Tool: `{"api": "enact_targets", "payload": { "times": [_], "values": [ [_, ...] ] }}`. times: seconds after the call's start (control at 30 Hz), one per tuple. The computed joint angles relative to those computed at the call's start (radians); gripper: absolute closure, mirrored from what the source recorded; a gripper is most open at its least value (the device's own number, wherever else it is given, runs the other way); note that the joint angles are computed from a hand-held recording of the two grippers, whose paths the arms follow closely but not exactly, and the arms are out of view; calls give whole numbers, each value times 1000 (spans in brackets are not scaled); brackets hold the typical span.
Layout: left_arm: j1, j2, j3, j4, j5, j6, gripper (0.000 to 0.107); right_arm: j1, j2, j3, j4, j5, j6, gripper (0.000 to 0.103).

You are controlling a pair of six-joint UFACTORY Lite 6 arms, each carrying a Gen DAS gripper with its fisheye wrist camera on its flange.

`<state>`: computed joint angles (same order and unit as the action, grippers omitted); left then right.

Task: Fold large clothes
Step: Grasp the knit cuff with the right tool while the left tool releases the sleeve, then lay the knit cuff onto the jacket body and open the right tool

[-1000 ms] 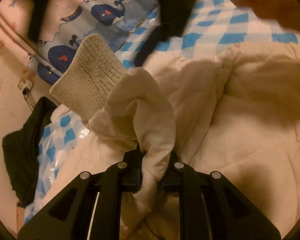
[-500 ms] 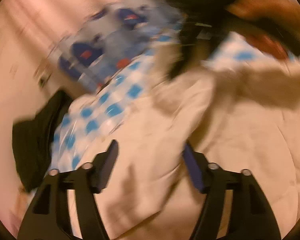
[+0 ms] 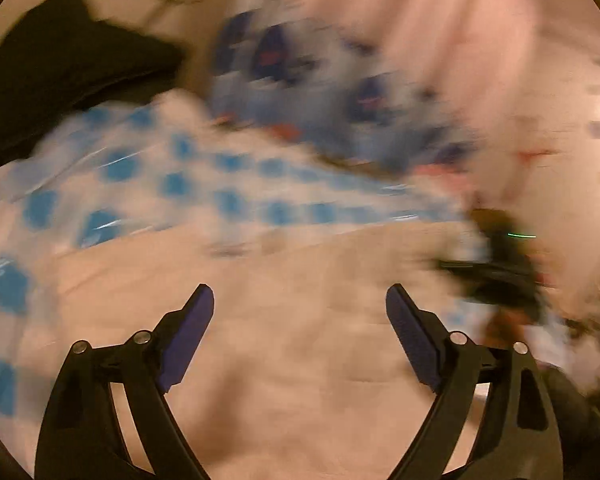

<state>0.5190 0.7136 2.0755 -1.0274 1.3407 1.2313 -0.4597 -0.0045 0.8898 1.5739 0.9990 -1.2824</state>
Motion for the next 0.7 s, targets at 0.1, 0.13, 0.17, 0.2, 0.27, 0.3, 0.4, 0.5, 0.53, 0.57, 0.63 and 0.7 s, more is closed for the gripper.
{"api": "enact_targets", "payload": {
  "times": [0.1,0.13,0.17,0.2,0.27,0.3,0.4,0.5,0.53,0.57,0.63,0.7],
  "values": [
    [-89,113,63,216,-218,-109,23,-7,55,-8,-12,-57,1,87],
    [-112,143,48,279,-304,-125,23,2,111,6,-44,-113,21,87],
    [-119,133,-9,300,-348,-108,23,10,174,12,-65,-156,26,87],
    [-116,122,-57,286,-374,-67,23,9,211,1,-59,-173,10,87],
    [-118,36,-195,247,-446,12,23,-11,242,-48,5,-148,-76,87],
    [-120,0,-239,238,-462,35,23,-24,231,-76,35,-129,-114,87],
    [-110,-135,-370,152,-488,152,23,-62,110,-152,79,-76,-185,87],
    [-100,-183,-374,141,-489,141,22,-82,50,-179,65,-102,-164,87],
    [-115,-158,-354,181,-525,94,21,-78,98,-158,55,-122,-148,87],
    [-130,-110,-292,249,-525,14,21,-71,167,-126,36,-140,-130,87],
    [-157,-57,-286,320,-576,-28,21,-56,249,-103,56,-150,-150,87],
    [-170,-108,-393,273,-673,64,21,-54,258,-103,65,-151,-159,86]
  ]
}}
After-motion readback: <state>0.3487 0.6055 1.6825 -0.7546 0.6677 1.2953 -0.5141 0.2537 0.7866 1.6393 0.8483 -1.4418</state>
